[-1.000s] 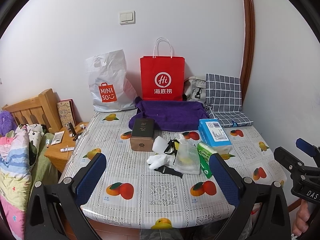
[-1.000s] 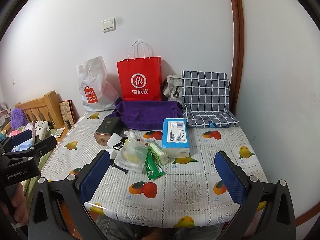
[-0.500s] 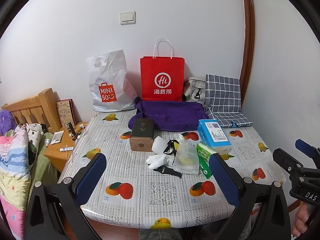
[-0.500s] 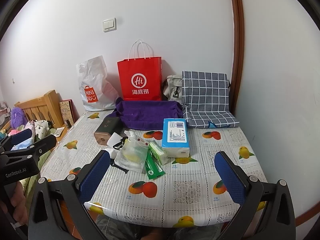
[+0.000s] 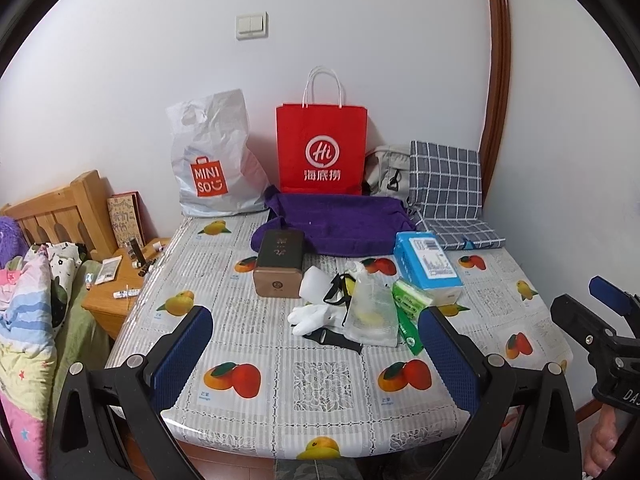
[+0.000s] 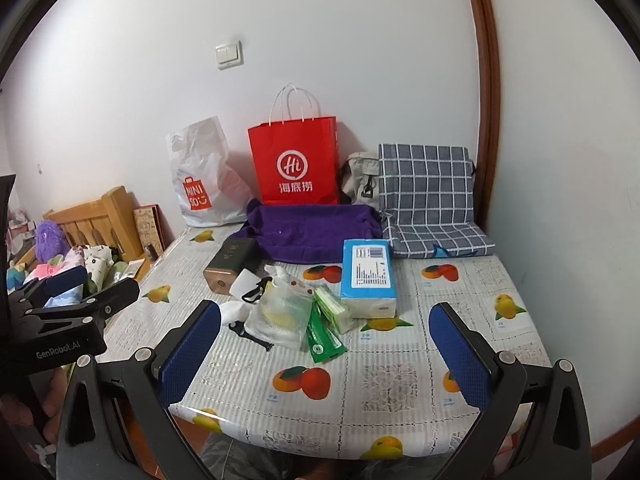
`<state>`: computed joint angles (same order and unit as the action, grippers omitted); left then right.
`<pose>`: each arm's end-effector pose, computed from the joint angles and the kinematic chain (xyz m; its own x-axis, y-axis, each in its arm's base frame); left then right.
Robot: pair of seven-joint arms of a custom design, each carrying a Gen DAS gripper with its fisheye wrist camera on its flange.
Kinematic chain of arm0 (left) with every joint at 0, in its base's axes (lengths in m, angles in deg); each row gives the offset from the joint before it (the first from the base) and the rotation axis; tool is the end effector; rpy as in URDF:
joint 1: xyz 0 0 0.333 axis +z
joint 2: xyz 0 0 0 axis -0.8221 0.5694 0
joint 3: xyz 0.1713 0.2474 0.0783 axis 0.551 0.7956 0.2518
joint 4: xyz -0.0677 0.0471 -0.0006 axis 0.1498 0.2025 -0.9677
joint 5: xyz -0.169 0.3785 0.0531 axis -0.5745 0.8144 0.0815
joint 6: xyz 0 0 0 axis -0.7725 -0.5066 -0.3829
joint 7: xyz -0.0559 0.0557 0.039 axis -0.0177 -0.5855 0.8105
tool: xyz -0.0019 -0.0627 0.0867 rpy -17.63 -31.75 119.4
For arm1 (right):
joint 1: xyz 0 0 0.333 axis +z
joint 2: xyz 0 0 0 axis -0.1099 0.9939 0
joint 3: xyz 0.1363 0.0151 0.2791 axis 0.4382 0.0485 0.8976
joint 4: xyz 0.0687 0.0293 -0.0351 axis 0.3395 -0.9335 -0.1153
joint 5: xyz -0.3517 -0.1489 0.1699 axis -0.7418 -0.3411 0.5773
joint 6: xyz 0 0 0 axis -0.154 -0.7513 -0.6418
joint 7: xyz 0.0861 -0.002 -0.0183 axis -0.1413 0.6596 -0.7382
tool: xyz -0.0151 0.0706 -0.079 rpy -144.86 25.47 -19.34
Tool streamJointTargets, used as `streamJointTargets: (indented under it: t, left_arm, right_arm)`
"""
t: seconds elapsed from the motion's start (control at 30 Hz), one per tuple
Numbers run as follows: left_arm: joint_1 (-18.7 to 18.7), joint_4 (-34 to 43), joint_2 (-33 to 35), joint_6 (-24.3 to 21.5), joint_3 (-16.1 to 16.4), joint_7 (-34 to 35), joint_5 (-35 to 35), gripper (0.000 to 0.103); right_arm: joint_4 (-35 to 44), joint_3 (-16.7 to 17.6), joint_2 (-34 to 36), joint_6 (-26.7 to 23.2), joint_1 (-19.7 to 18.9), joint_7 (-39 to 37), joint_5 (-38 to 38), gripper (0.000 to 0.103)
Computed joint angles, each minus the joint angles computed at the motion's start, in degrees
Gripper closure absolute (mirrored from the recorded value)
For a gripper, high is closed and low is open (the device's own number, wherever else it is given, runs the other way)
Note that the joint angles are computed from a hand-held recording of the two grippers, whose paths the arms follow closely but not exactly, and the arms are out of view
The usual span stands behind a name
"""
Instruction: Organize soft objects
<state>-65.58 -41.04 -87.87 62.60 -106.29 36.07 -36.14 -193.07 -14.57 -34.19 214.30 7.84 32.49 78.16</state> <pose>0.5054 -0.2526 0.6365 0.3586 -0.9335 0.0053 -0.5587 -0.2192 -0.7999 0.5783 0.1291 0.6218 0.4543 -0.8881 -0.0702 -0.5159 -0.1980 -0.8335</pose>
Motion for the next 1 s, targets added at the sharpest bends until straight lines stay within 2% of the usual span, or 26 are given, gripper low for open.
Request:
streamJointTargets:
  t: [0.27,0.4,0.67,0.8,0.9,1.0]
  left_arm:
    - [0.73,-1.64,2.53,3.09,1.84,0.53,-1.95,0.0]
    - [1.38,-2.88,3.82,4.57,2.74,0.0,-2.57,0.0]
    - [2.88,-5.03,6.8,8.02,4.94,0.09,-6.14,0.0]
    - [3.49,-5.58,8.33,10.08,6.05,1.65,-9.03,0.0]
    - [4.12,-6.53,9.03,12.78,6.91,3.33,-11.72,0.0]
    - [4.66,-6.59,10.07,13.49,7.3,4.07,-12.95,0.0]
  right_arm:
    - [2.64,0.49,5.67,-1.2,-0.51,-1.39,0.35,0.001]
    - [5.29,1.2,10.2,-1.34,-1.19,-0.64,-2.32,0.003]
    - [13.51,2.28,20.26,-5.34,-2.83,4.11,-6.27,0.018]
    - [17.23,2.87,24.96,-3.34,-2.79,4.78,-8.28,0.022]
    - [20.53,2.86,28.2,-3.8,-2.51,5.69,-10.72,0.036]
    - [24.97,3.05,32.14,-5.85,-2.28,6.73,-12.77,0.037]
